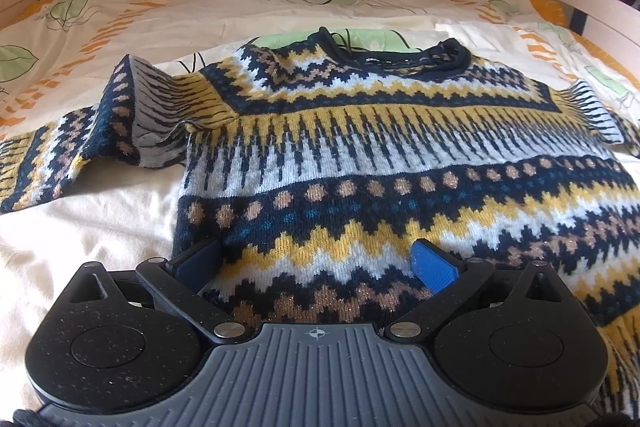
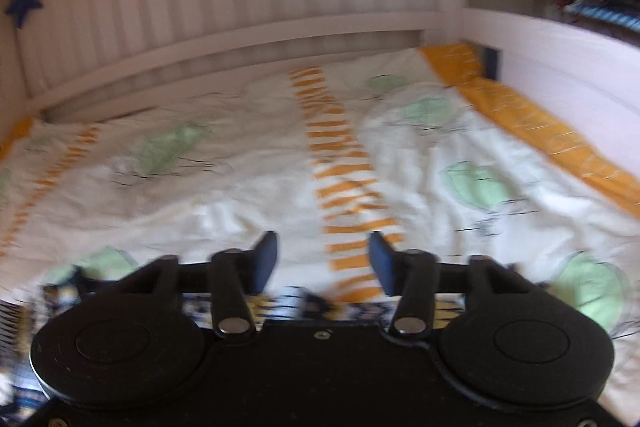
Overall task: Fold small clothes
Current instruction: 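Carry the gripped sleeve with the right gripper across the sweater body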
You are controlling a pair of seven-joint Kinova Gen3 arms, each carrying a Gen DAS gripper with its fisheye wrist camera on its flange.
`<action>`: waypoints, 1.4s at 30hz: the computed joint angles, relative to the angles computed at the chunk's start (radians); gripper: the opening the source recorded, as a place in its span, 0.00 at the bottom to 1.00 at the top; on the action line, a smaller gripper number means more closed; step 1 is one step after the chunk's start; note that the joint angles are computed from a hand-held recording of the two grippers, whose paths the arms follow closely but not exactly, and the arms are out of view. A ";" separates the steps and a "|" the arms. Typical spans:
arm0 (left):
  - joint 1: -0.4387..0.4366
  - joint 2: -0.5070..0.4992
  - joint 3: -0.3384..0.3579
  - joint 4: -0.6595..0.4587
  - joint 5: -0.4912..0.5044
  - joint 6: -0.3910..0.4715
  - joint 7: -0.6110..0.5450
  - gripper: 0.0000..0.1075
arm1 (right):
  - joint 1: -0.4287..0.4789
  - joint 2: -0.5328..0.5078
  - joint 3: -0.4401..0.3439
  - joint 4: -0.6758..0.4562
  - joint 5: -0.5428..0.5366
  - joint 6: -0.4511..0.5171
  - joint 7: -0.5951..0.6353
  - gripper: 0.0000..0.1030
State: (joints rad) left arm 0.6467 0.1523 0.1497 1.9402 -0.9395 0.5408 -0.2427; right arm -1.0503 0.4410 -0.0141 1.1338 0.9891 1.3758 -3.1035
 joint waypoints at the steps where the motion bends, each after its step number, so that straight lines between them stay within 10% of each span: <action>1: 0.001 0.000 -0.001 0.000 -0.003 0.000 0.003 0.95 | -0.013 -0.008 0.010 0.026 0.019 0.022 -0.022 0.60; 5: 0.010 0.003 -0.002 0.003 -0.025 0.006 0.024 0.96 | -0.131 -0.009 0.120 0.120 0.122 0.144 -0.124 0.99; 8: 0.013 0.005 -0.001 0.003 -0.038 0.011 0.035 0.96 | -0.136 0.036 0.182 0.085 0.063 0.254 -0.092 0.99; 12: 0.011 0.005 0.001 0.004 -0.040 0.008 0.036 0.96 | 0.039 -0.020 0.067 0.099 -0.100 0.205 -0.044 0.98; 19: 0.012 0.007 0.002 0.004 -0.045 0.010 0.038 0.96 | 0.296 -0.163 -0.100 0.311 -0.218 -0.075 -0.305 0.63; 27: 0.012 0.008 0.001 0.003 -0.048 0.012 0.039 0.96 | 0.336 -0.141 -0.069 0.331 -0.314 -0.149 -0.313 0.58; 31: 0.012 0.008 0.001 0.003 -0.047 0.011 0.039 0.96 | 0.322 -0.138 -0.069 0.333 -0.302 -0.176 -0.312 0.11; 42: 0.011 0.007 0.001 0.003 -0.044 0.010 0.035 0.96 | 0.097 -0.036 -0.068 0.010 -0.050 -0.118 -0.039 0.11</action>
